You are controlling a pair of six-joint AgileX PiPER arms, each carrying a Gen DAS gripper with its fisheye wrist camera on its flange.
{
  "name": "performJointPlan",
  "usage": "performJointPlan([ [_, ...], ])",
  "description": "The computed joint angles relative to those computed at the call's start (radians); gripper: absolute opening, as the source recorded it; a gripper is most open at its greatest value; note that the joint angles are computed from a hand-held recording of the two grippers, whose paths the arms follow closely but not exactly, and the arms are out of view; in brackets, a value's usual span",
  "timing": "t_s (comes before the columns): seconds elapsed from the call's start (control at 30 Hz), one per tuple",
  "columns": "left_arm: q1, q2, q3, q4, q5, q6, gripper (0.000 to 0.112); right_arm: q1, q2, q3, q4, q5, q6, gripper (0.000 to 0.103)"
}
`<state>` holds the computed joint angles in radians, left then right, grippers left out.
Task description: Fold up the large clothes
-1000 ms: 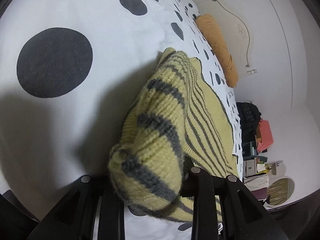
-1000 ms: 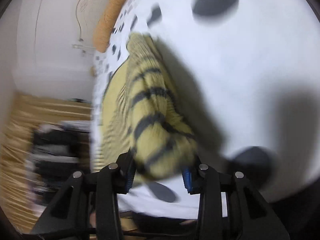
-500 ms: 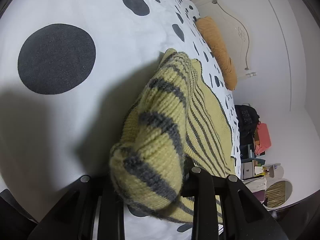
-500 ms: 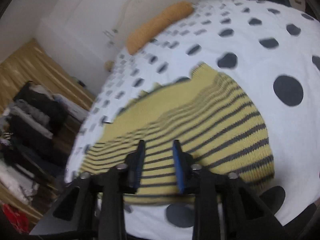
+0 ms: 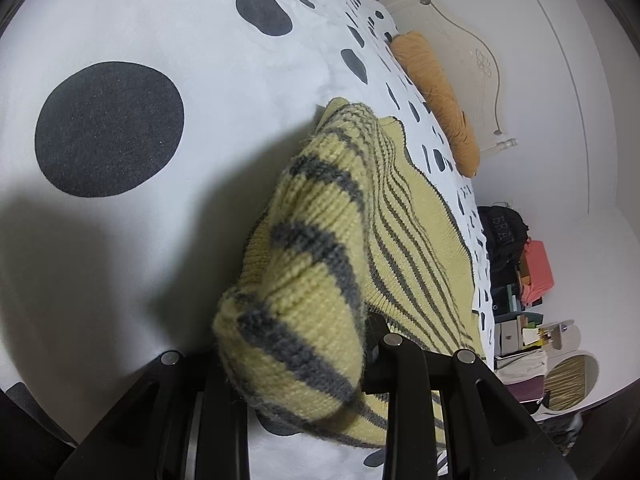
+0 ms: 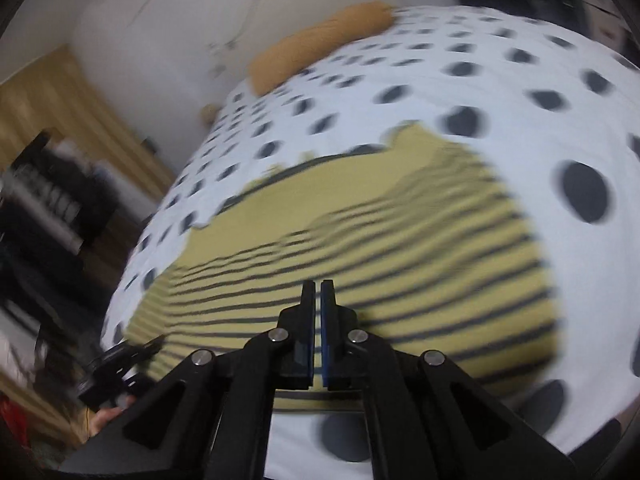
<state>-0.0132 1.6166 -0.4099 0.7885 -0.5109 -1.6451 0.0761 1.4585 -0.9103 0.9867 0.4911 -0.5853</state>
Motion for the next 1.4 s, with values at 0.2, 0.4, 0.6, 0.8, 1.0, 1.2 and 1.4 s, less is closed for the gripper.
performJointPlan([
  [0.2,0.019,0.013,0.01,0.008,-0.036,0.014,0.029,0.338,0.201,-0.251,-0.472,-0.105,0.466,0.001],
  [0.4,0.044,0.026,0.014,0.033,-0.068,0.008,0.029,0.444,0.322,-0.206,-0.814,-0.194,0.795,0.0],
  [0.6,0.056,0.028,0.017,0.043,-0.082,0.003,0.029,0.519,0.13,-0.044,-1.221,-0.248,1.178,0.0],
  [0.8,0.047,-0.009,0.013,0.079,-0.041,-0.065,0.03,0.517,0.166,-0.03,-1.33,-0.232,1.304,0.0],
  [1.0,-0.075,-0.094,-0.028,0.031,0.173,-0.09,0.027,0.434,0.169,-0.214,-1.002,-0.126,0.954,0.003],
  [1.2,-0.047,-0.082,-0.004,0.032,0.12,-0.079,0.03,0.3,0.548,-0.798,-0.689,0.171,0.674,0.003],
  [1.4,-0.033,-0.067,0.0,0.022,0.092,-0.048,0.031,0.277,0.985,-1.398,-0.86,0.449,0.875,0.0],
])
